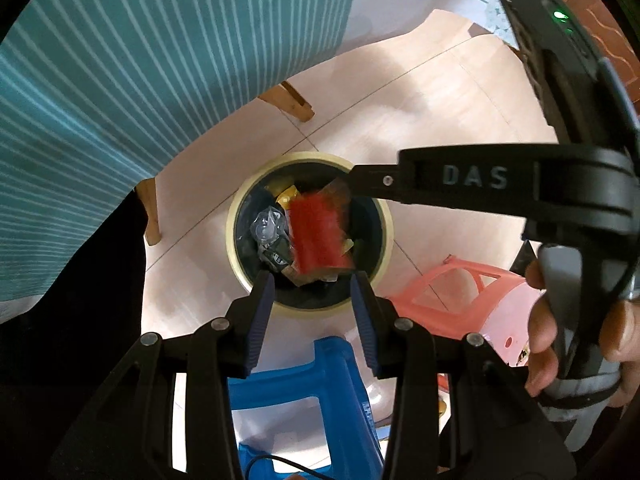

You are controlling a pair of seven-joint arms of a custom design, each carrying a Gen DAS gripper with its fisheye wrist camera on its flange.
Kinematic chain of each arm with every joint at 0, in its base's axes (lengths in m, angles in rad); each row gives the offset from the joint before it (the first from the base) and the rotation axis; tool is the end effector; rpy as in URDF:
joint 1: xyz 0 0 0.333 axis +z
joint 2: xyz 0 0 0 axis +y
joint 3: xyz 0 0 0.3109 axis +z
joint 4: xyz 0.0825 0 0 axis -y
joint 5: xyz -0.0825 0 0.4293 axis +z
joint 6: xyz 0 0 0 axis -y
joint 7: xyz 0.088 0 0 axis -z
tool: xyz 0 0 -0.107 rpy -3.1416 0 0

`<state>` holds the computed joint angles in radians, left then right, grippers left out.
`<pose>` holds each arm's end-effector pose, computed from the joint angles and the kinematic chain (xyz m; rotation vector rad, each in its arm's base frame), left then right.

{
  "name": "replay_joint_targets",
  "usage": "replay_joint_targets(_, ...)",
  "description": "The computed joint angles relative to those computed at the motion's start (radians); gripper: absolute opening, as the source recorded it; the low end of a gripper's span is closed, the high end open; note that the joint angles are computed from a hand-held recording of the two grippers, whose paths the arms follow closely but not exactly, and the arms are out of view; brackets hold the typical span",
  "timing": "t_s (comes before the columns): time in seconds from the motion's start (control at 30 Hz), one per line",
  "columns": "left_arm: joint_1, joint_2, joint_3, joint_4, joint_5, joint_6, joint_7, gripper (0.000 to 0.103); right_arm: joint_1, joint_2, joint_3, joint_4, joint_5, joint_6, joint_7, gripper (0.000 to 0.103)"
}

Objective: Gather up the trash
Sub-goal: 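Open both tools to drop the snack bag and red box into the bin, then raise both tools back over the table toward the white carton and paper cup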

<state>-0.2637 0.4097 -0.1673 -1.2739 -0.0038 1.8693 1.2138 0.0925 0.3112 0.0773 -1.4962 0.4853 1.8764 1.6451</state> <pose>0.6823 -0.2883 0.5334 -2.1439 2.2612 -0.3172 0.6925 0.1480 0.4925 -1.9005 1.9813 0.4835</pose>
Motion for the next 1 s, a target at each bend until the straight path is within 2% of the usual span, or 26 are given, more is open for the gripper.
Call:
replay_joint_targets(0.3, 0.003, -0.040, -0.001, -0.009, 0.009, 0.007, 0.009, 0.036, 0.017, -0.052, -0.003, 0.001, -0.047, 0.009, -0.030, 0.035)
replay_joint_targets(0.47, 0.003, -0.075, -0.008, -0.001, 0.016, 0.028, 0.055, 0.036, 0.032, -0.098, -0.007, 0.009, -0.071, -0.007, -0.058, 0.035)
replay_joint_targets(0.7, 0.010, -0.148, -0.008, -0.003, 0.037, 0.074, 0.111, 0.036, 0.058, -0.143, -0.014, 0.069, -0.103, -0.090, -0.037, 0.035)
replay_joint_targets(0.9, 0.052, -0.172, -0.003, 0.062, -0.011, 0.048, 0.165, 0.037, 0.070, -0.164, -0.016, 0.170, -0.101, -0.148, -0.046, 0.035)
replay_joint_targets(0.93, 0.061, -0.175, -0.002, 0.076, -0.021, 0.045, 0.180, 0.045, 0.071, -0.160, -0.017, 0.196, -0.099, -0.156, -0.042, 0.035)
replay_joint_targets(0.97, 0.068, -0.172, 0.000, 0.099, -0.023, 0.041, 0.198, 0.059, 0.073, -0.153, -0.017, 0.233, -0.102, -0.164, -0.034, 0.035)
replay_joint_targets(1.0, 0.075, -0.164, 0.002, 0.131, -0.022, 0.029, 0.222, 0.064, 0.074, -0.143, -0.017, 0.264, -0.103, -0.171, -0.028, 0.035)
